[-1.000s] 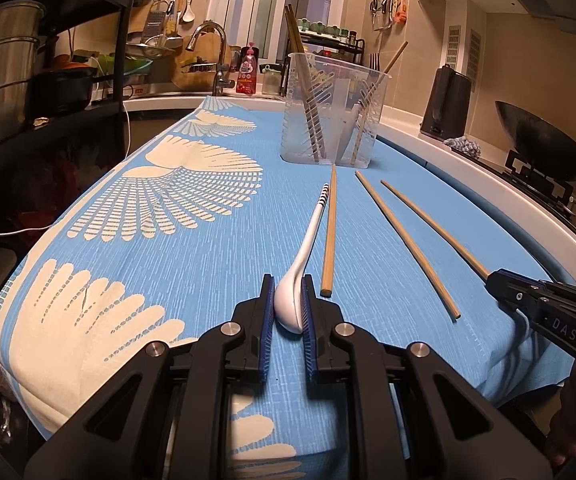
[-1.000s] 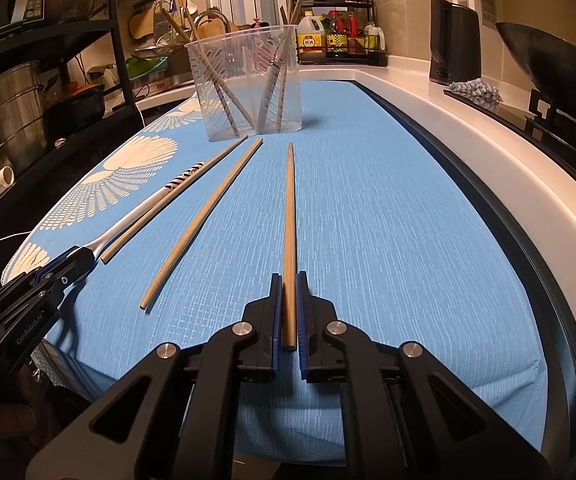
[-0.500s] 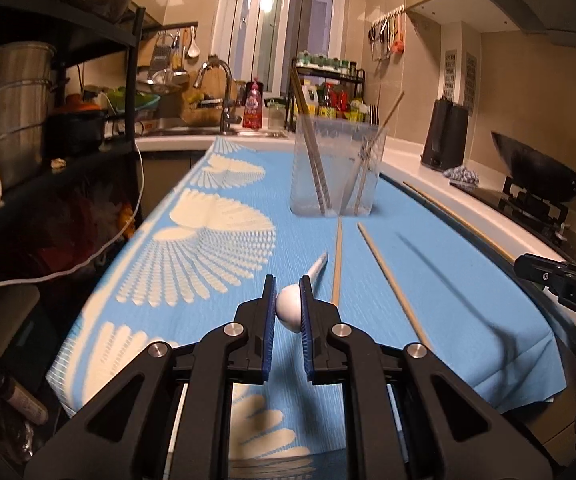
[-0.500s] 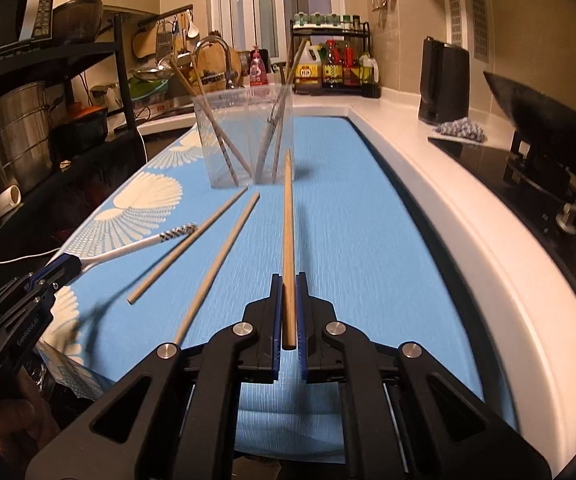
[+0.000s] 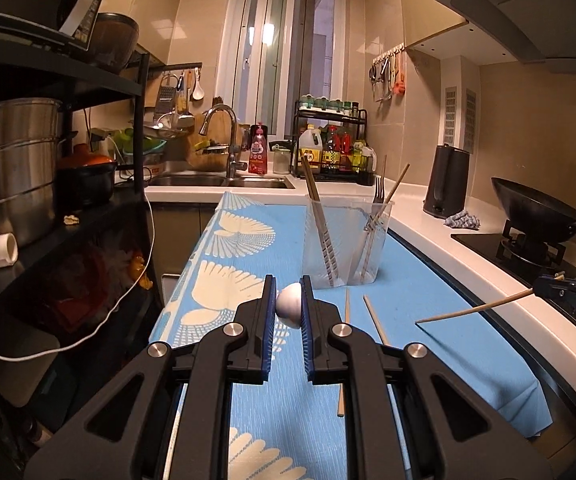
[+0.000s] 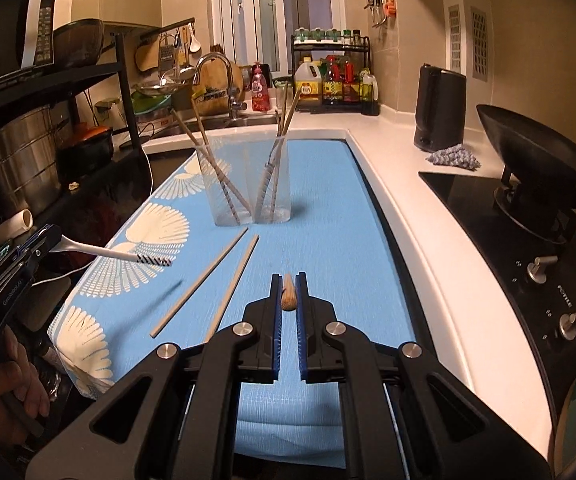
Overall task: Organize utensils
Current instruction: 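Lift the spoon and chopstick and carry both over the clear container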
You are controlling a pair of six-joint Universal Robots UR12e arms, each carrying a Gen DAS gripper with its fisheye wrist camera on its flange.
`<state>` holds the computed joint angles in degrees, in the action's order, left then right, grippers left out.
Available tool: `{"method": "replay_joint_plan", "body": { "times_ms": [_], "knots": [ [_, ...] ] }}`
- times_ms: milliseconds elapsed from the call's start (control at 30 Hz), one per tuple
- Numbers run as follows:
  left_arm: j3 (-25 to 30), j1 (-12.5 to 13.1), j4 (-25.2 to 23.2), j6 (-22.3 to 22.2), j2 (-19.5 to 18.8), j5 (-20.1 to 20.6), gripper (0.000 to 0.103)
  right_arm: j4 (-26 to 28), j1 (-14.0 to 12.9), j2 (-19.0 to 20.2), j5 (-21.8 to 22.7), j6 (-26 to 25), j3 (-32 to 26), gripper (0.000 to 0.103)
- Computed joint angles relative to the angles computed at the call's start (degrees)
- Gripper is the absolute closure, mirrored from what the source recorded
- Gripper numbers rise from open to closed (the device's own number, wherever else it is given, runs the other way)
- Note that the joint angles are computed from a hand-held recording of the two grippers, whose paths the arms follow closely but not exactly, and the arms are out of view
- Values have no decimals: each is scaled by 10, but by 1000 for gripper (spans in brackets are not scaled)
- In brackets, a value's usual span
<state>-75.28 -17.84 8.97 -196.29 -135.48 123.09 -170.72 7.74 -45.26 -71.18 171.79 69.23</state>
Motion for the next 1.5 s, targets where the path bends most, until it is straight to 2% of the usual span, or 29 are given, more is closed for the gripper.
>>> {"method": "replay_joint_plan", "body": {
  "times_ms": [300, 400, 633, 967, 1067, 1233, 1300, 1433, 1500],
  "knots": [
    [23, 8, -24, 25, 7, -15, 91, -2, 3, 5, 10, -12, -37, 96],
    [32, 11, -61, 22, 13, -25, 91, 6, 4, 9, 11, -12, -52, 96],
    [63, 20, -194, -8, 25, -49, 91, 26, 8, 19, 14, -19, -81, 96],
    [107, 26, -278, -27, 17, -71, 91, 66, 14, 37, 20, -20, -130, 96],
    [122, 32, -309, -42, 13, -94, 91, 96, 15, 47, 17, -24, -161, 96],
    [162, 41, -343, -22, 4, -120, 91, 130, 16, 67, 35, -26, -225, 96],
    [187, 45, -351, -9, -3, -125, 91, 149, 16, 81, 48, -23, -266, 96],
    [236, 56, -369, -7, -14, -167, 91, 181, 18, 116, 69, -17, -358, 97],
    [269, 59, -374, -1, -25, -175, 91, 196, 20, 137, 74, -13, -410, 96]
  ]
}}
